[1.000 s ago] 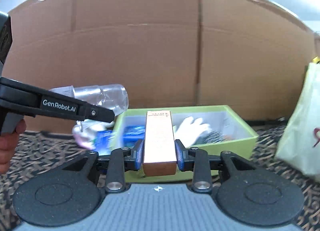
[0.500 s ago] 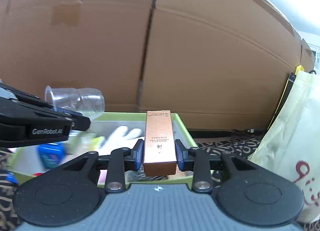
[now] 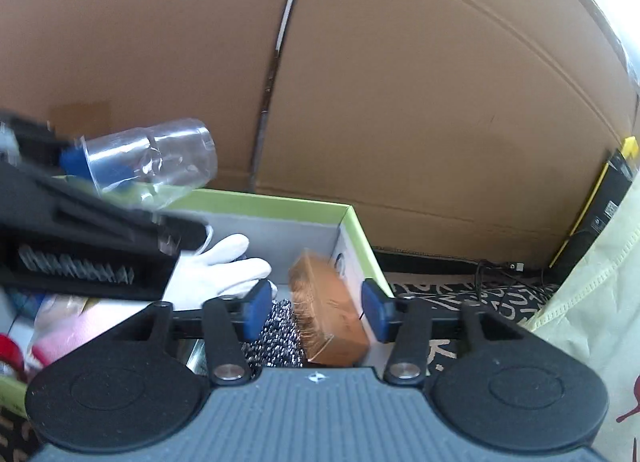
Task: Organize objects
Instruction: 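Carry the cup and copper box into the green box and release, then return both grippers to the table, reaching for the blue glove box and pink cloth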
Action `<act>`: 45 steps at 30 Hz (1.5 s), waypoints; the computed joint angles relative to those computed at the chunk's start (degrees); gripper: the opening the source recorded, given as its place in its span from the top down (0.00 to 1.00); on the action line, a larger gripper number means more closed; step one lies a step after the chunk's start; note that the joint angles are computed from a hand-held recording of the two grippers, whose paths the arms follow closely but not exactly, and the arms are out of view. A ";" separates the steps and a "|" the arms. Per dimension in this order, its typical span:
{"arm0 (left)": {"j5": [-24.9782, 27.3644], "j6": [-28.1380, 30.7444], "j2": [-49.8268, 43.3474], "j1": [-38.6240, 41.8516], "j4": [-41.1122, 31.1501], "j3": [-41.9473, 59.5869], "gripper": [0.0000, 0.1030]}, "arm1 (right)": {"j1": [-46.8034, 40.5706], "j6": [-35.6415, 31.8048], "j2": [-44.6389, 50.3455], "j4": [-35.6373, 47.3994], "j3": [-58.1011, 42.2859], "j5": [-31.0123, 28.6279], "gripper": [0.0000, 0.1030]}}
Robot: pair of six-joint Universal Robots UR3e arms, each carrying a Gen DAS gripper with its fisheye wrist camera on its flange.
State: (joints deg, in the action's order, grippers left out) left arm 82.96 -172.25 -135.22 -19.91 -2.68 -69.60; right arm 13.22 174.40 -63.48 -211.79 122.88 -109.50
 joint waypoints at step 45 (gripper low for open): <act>-32.45 10.09 51.88 55.21 9.94 -77.12 0.00 | 41.53 31.08 25.93 26.40 -41.76 -21.77 0.27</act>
